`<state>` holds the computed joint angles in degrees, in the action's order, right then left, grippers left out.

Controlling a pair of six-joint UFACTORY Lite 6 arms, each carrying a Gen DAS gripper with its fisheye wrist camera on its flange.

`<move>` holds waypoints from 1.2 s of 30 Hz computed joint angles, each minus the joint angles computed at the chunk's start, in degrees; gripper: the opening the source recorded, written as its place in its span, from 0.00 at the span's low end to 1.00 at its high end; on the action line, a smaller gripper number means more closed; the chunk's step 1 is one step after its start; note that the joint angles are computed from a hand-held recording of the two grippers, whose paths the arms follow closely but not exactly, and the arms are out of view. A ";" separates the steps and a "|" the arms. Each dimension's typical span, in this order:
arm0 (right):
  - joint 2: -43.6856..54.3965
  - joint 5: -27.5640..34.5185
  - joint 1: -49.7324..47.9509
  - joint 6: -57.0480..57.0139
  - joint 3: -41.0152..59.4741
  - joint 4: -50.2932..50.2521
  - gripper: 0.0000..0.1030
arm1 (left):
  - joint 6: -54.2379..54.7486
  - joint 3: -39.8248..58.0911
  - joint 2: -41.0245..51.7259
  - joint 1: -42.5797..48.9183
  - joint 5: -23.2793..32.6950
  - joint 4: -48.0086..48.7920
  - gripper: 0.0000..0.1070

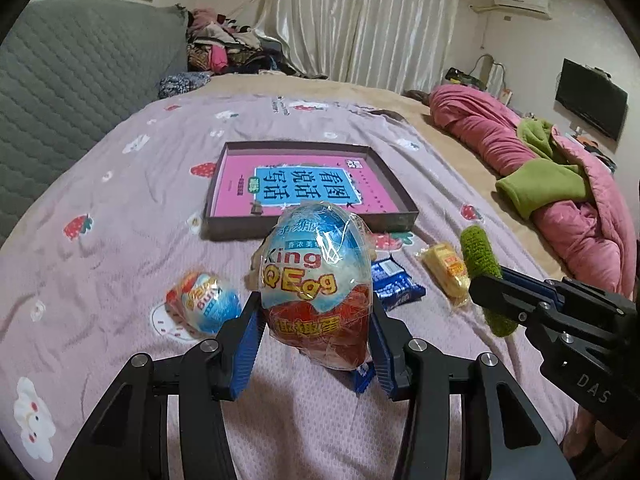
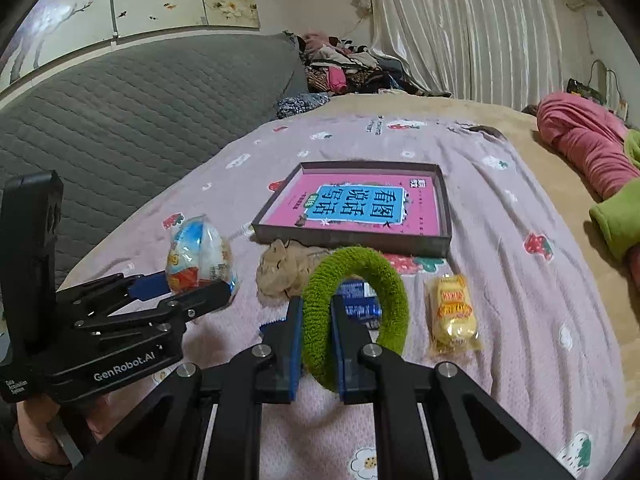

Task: Organize objects
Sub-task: 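Lift the egg with the left gripper while the right gripper carries the green ring over the tray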

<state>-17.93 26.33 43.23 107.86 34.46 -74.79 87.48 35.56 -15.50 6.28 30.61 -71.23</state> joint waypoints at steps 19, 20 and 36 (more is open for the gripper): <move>9.90 -8.68 -16.18 -17.88 16.46 5.57 0.13 | -11.57 26.54 20.13 -5.91 -3.54 5.81 0.47; 10.76 -9.34 -17.27 -19.30 17.56 6.35 0.13 | -12.77 28.60 21.55 -6.34 -3.70 6.70 0.47; 30.65 -15.71 -30.24 -57.02 42.76 35.63 0.13 | -43.50 75.73 53.23 -11.35 1.41 29.98 0.47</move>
<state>12.72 10.62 12.99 50.83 77.22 -39.16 43.98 111.29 37.73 -5.07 32.02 -41.25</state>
